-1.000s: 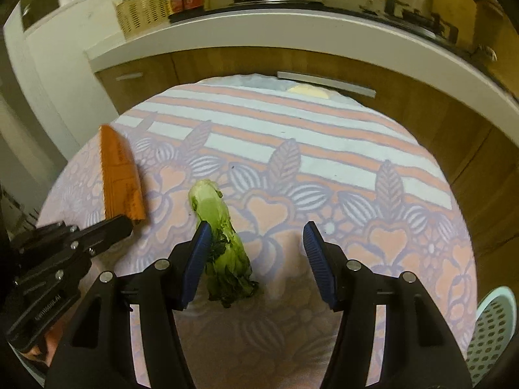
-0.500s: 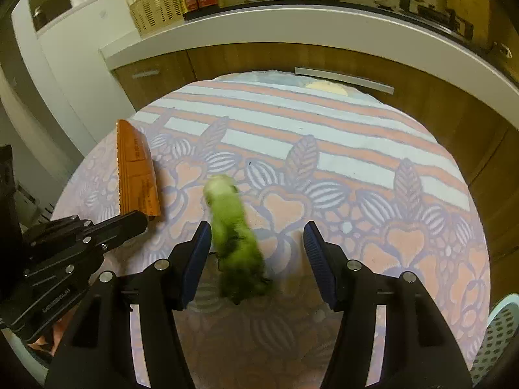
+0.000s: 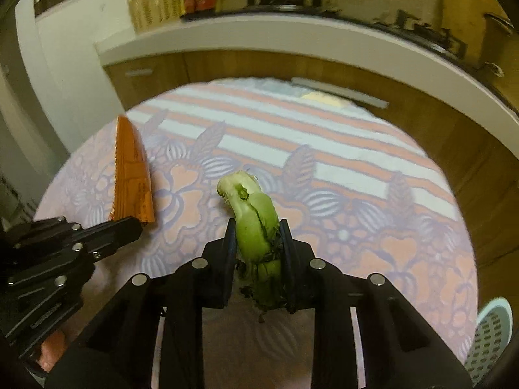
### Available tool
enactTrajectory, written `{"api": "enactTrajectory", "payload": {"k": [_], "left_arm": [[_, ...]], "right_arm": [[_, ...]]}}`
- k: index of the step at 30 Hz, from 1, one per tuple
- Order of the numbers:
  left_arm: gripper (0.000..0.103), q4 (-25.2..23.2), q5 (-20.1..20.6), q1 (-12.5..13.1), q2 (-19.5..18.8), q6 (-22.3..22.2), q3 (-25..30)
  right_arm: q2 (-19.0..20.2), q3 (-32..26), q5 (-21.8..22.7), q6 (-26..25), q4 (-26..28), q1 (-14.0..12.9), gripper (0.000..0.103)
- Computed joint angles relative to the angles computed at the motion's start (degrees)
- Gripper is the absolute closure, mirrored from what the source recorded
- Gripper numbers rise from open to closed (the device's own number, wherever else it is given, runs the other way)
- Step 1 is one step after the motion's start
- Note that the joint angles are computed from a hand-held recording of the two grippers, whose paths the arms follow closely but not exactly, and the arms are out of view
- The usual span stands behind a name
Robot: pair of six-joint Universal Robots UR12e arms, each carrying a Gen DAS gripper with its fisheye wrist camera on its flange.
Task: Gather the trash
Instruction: 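Carry the snack bag and bok choy over the blue basket and release both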
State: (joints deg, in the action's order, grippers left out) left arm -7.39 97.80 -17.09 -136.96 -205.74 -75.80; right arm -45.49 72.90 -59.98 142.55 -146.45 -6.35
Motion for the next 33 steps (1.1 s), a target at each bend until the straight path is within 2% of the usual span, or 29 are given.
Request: {"api": "enactTrajectory", "payload": {"k": [3,5,9,14,19,26,29,33], "left_arm": [[0.103,0.4,-1.5,-0.4,0.1,0.4,0.1],[0.103,0.5,-0.5,-1.2,0.2,2.3,0.6],[0.103,1.2,-1.3,-2.6,0.3,5.3,2.0],[0.103,1.0,-2.8,-4.4,-0.3,8.5,4.9],[0.103,-0.6,-5.2,-5.7,-1.9,10.5,8.9],[0.103,-5.1,-7.7,-8.0,-6.3,14.9,18.4],[0.103,-8.1,-8.8,-9.0,-8.6,16.8,23.2],[0.103,-11.8,-11.3,-10.0,-11.6,18.9,29.4]], "right_arm": [[-1.5,2.2,1.2,1.5,-3.0,-1.4,0.081],[-2.5,3.6,1.5,3.0,-5.0,-2.5,0.081],[-3.6,5.1,2.8,6.8,-7.7,-4.7,0.081],[-4.4,6.3,3.1,11.0,-9.3,-7.5,0.081],[-5.5,8.7,1.7,14.9,-15.1,-10.4,0.081],[-5.9,9.7,0.7,20.5,-20.2,-14.5,0.081],[-5.3,9.0,1.0,22.8,-19.5,-16.0,0.081],[-4.5,8.6,-1.0,25.6,-19.4,-17.7,0.081]]}}
